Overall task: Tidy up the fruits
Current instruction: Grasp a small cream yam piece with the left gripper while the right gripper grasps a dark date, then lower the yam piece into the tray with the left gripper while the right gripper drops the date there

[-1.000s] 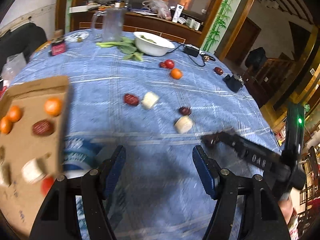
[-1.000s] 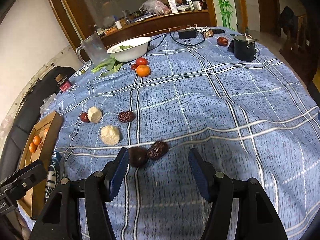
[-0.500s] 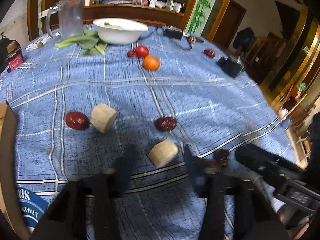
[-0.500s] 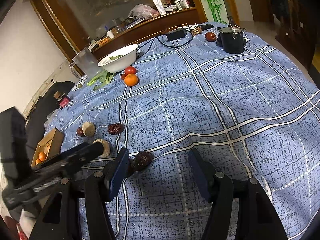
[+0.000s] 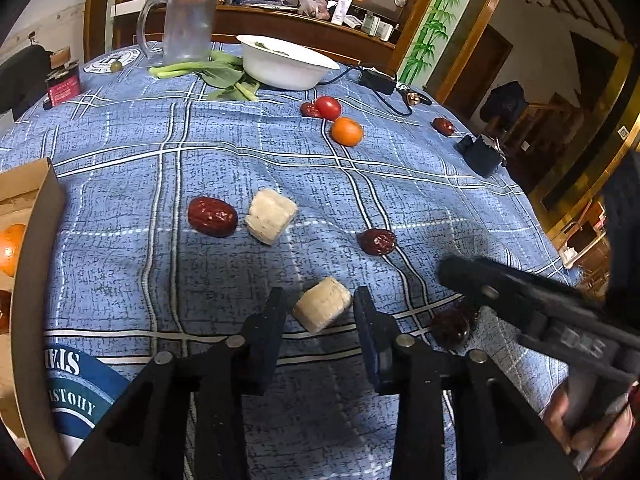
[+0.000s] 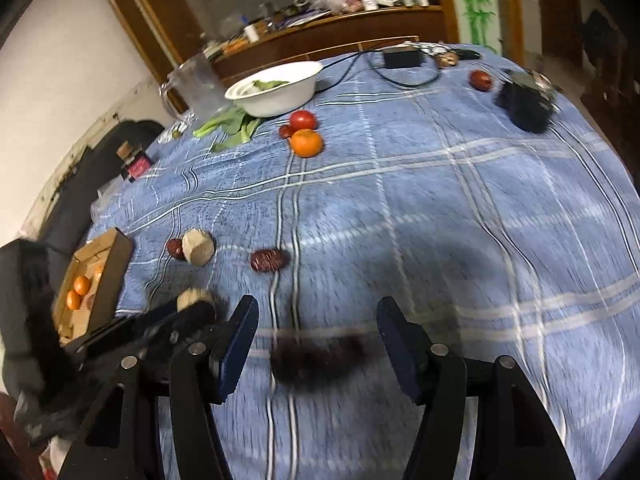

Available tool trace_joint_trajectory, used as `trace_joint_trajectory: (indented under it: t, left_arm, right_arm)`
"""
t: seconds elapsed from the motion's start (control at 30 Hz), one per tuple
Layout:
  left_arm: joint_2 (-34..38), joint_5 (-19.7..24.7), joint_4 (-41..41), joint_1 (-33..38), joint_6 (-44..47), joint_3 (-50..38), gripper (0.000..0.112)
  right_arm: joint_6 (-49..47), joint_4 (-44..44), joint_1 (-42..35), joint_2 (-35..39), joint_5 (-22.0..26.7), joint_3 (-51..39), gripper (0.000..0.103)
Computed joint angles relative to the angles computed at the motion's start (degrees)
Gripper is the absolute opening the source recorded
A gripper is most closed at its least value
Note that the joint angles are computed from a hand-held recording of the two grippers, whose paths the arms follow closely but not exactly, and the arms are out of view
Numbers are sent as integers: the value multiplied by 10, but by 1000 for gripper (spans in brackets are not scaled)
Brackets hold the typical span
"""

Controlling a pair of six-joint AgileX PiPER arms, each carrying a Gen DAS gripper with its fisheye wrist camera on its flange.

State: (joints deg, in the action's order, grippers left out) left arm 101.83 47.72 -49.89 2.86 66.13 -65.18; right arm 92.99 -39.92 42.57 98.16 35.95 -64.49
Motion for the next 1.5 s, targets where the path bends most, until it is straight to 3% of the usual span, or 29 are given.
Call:
trace_joint_trajectory:
  t: [0.17, 0.33, 0.4, 0.7, 1.03, 1.2, 1.33, 1.5]
  left_arm:
    - [-2, -6, -2, -2, 14, 5, 35]
    - [5, 7, -3, 3, 12, -3, 33]
    - [10, 20, -4, 6, 12, -10, 29]
    - [11, 22, -11, 8, 20, -9, 29]
    - [-36, 8, -53, 23, 69, 34, 29]
    - [-94, 85, -70, 116, 112, 72, 29]
    - [-99, 163, -55, 224, 114, 53, 29]
    - [-66, 199, -35, 341, 109, -9, 29]
  right_arm:
    - [-93, 54, -31, 54, -23, -61, 64]
    - [-144, 68, -36, 94, 0, -112, 59]
    - [-155, 71, -35, 100, 8, -121, 30]
    - [-52, 4, -7, 35, 6, -57, 29]
    - [77, -65, 105, -49, 126, -12, 29]
    - [95, -79, 165, -52, 181, -34, 29]
    - [83, -77, 185, -26, 189, -80, 29]
    - [32, -65, 209, 36, 193, -180, 30]
